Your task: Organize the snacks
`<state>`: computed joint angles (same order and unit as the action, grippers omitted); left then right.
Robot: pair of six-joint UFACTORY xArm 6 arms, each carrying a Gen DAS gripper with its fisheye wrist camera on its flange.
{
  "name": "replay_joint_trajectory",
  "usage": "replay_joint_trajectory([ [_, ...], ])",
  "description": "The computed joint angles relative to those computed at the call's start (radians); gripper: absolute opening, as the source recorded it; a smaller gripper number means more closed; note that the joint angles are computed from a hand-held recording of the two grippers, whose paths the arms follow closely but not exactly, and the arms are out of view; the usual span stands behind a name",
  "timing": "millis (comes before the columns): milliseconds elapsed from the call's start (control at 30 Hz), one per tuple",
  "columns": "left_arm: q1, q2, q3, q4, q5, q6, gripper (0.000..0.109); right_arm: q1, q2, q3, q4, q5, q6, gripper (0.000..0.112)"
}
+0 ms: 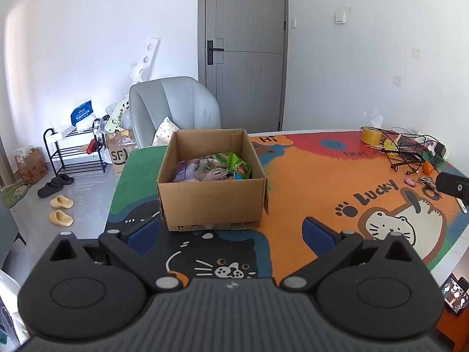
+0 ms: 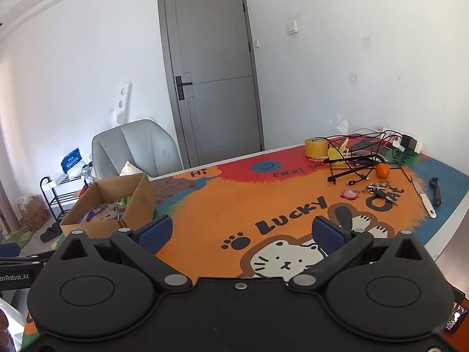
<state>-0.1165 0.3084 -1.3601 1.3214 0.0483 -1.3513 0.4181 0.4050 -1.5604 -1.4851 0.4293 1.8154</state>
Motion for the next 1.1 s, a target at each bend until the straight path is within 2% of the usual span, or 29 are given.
replay_joint_trajectory([
  [133,0.004,-0.002,-0.001,0.014,-0.002,-0.014,0.103,0.003,-0.001,0.0,0.0,-0.005,-0.008,0.103],
  [400,0.004,0.001,0.004,-0.041,-0.007,0.04,0.103,-0.003,0.008,-0.008,0.02,-0.017,-0.028,0.103],
  [1100,0.007,0.002,0.002,-0.044,-0.016,0.038,0.103,-0.004,0.009,-0.008,0.011,-0.016,-0.019,0.103],
])
